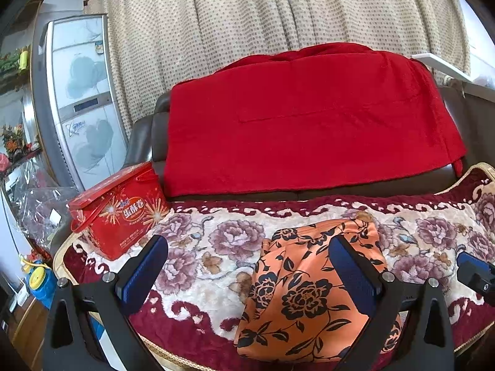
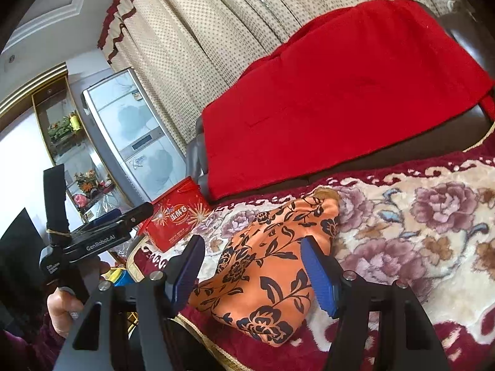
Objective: Fold small clothes
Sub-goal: 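Release the folded garment and pull both tools back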
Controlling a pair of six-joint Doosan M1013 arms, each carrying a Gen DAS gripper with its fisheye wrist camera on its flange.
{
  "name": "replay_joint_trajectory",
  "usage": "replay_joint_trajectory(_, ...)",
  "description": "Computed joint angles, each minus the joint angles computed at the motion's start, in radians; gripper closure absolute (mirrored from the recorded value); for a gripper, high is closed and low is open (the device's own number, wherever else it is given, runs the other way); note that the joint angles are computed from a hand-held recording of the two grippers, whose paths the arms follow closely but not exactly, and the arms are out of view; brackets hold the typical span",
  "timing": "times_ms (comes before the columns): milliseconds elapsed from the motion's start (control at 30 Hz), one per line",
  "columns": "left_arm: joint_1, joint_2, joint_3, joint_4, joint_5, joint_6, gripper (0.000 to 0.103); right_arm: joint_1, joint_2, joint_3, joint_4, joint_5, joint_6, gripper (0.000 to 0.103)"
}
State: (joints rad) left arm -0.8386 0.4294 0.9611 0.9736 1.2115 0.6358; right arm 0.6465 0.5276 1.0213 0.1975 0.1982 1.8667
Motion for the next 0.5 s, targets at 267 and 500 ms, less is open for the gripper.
replay_joint_trajectory(267,0.017,-0.002,0.012,-0.020,0.015,-0.019,0.000,0.003,0.021,-0.029,-0.011,0.033,0.013,0.035)
replay_joint_trajectory(500,0.025,-0.008,0.031,-0.030,0.017,-0.029,0.000,0.006,0.039,-0.058,0.006,0.062,-0.002,0.035)
